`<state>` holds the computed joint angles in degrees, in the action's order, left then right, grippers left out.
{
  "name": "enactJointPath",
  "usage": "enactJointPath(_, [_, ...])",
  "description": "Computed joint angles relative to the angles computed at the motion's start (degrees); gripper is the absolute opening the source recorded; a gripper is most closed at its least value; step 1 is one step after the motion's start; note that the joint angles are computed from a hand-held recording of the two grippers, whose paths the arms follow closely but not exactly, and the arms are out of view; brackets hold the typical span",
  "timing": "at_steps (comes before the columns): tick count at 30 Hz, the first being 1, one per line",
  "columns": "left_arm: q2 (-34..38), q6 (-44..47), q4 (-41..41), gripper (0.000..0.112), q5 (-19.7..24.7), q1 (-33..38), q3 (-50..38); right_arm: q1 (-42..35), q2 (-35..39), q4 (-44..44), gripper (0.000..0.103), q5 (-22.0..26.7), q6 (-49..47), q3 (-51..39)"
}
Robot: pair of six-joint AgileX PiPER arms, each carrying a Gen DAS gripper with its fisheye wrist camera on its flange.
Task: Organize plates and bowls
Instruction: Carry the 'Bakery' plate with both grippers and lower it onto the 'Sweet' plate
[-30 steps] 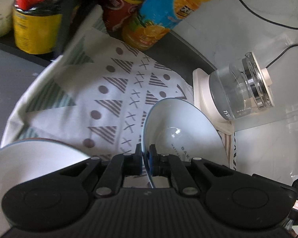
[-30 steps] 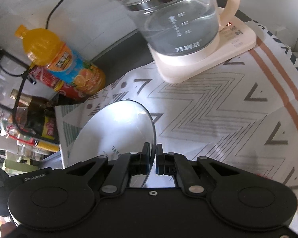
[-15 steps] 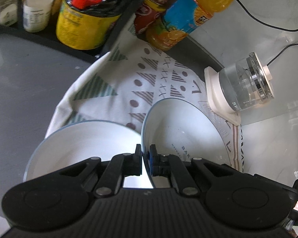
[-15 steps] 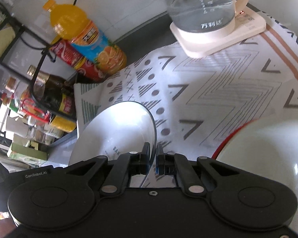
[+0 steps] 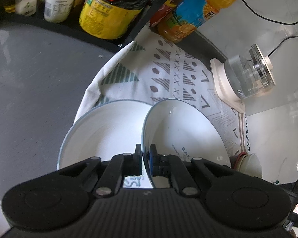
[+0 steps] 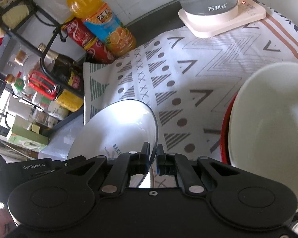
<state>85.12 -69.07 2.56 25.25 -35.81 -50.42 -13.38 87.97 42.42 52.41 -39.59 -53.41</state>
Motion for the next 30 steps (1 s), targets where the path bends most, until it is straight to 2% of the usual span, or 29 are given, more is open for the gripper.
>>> enactJointPath(14, [-3.11,-0.98,1.41,0.005,-1.21,-1.20,6.14,3.97,-4.82,-2.35,0.007,-4.75,0.68,6.83])
enactJointPath(22, [-2.37,-4.81,6.14,0.008,0.14,-2.93,6.85,8.91,-6.35,-5.04,0.008,-9.90,2.74,9.88])
enactJointPath(30, [-1.25,-8.58,10.34,0.011,1.89,-5.07,6.73,11.49,-6.97,-7.22,0.009,-12.80,3.79,11.78])
